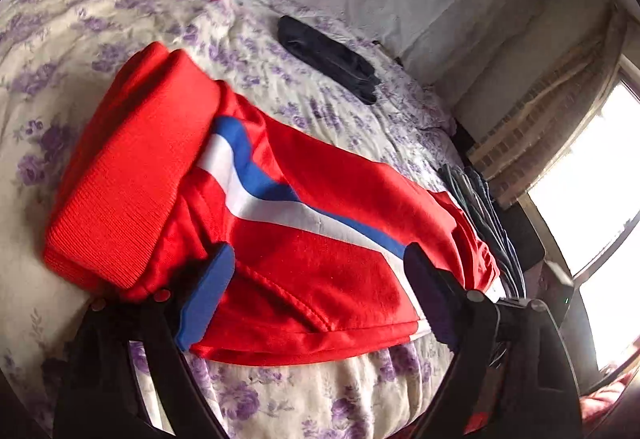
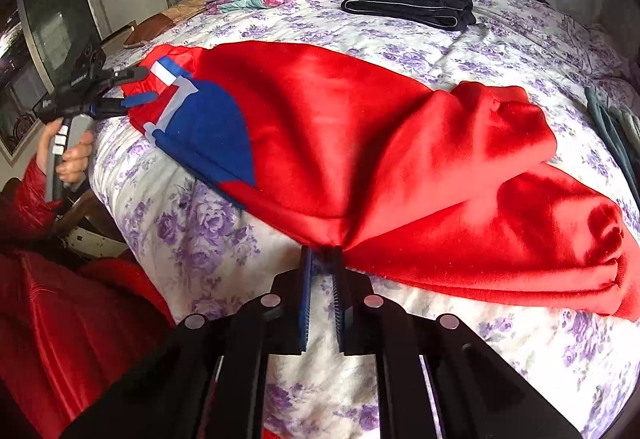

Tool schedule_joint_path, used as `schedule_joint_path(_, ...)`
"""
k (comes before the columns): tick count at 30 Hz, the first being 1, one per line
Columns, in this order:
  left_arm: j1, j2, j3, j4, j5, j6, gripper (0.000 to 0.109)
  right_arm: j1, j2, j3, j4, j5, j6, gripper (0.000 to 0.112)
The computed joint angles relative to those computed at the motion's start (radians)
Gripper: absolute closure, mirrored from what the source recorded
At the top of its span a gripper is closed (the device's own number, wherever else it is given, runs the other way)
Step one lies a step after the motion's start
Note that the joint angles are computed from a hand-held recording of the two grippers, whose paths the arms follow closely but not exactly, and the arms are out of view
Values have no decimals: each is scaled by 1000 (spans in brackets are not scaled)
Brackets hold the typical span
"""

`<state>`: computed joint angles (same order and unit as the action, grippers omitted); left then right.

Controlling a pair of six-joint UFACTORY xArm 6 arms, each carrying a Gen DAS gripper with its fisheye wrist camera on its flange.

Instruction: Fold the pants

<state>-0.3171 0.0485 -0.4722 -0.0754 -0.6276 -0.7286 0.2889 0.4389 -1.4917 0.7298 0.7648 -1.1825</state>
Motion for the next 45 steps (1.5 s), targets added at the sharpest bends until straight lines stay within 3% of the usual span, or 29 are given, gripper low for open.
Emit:
schedule_joint_path(2, -67, 17, 5, -133, -35, 150, 22, -17, -23, -11, 77, 32, -10, 91)
schedule_joint_path(4, -144, 55, -29, -314, -47, 328, 20, -16, -38, -31, 170, 23, -12, 65)
schedule_joint_path(5, -177, 75, -54, -394, -48, 412, 16, 4, -38, -47, 159, -40, 29, 48)
schedule_joint_path(6, -212, 97, -87, -490, -43, 505, 10, 36, -26, -62, 105, -144, 103, 44)
schedule_joint_path(8, -262, 130, -157, -673, -19, 688, 11, 94, 52, -125, -94, -341, 313, 44)
schedule_joint_path(10, -268, 131, -166, -710, -12, 723, 10, 113, 168, -252, -303, -404, 522, 44)
schedule_joint_path(13, -240, 118, -115, -592, -52, 604, 11, 119, 374, -551, -598, -309, 836, 44)
schedule_joint_path(17, -262, 134, -139, -660, -54, 664, 11, 119, 607, -902, -859, -140, 1095, 44)
schedule_joint_path(19, -269, 136, -141, -670, -61, 675, 10, 116, 622, -906, -910, -113, 1140, 44)
schedule_joint_path(21, -265, 137, -135, -654, -69, 664, 11, 102, 553, -762, -926, -178, 1172, 46)
schedule_joint_path(22, -271, 138, -136, -661, -72, 668, 11, 94, 534, -719, -907, -207, 1164, 48)
schedule_joint_path(23, -271, 139, -137, -663, -72, 671, 10, 86, 512, -675, -881, -241, 1150, 60)
schedule_joint_path(24, -275, 140, -138, -670, -74, 676, 10, 79, 493, -640, -864, -269, 1139, 79)
schedule_joint_path(26, -276, 141, -139, -673, -75, 681, 10, 68, 427, -529, -703, -357, 1002, 96)
schedule_joint_path(27, -279, 141, -141, -680, -74, 686, 10, 65, 393, -479, -599, -397, 918, 99)
schedule_joint_path(28, -280, 141, -142, -687, -72, 691, 10, 64, 350, -421, -494, -428, 851, 100)
schedule_joint_path(34, -284, 143, -145, -697, -73, 697, 10, -78, 102, -163, 104, -355, 571, 100)
schedule_joint_path(35, -285, 143, -146, -700, -71, 702, 11, -114, 86, -127, 137, -332, 581, 98)
schedule_joint_path(36, -287, 142, -149, -707, -68, 709, 10, -146, 83, -109, 128, -294, 623, 79)
schedule_joint_path(38, -289, 142, -157, -726, -58, 729, 10, -185, 70, -55, 126, -317, 689, 61)
schedule_joint_path(41, -305, 147, -180, -795, -45, 783, 10, -196, 34, -16, 311, -360, 556, 61)
schedule_joint_path(43, -320, 154, -204, -860, -39, 837, 10, -169, 14, -13, 445, -404, 395, 61)
schedule_joint_path(45, -332, 160, -218, -906, -38, 870, 10, -136, 9, -30, 471, -403, 288, 61)
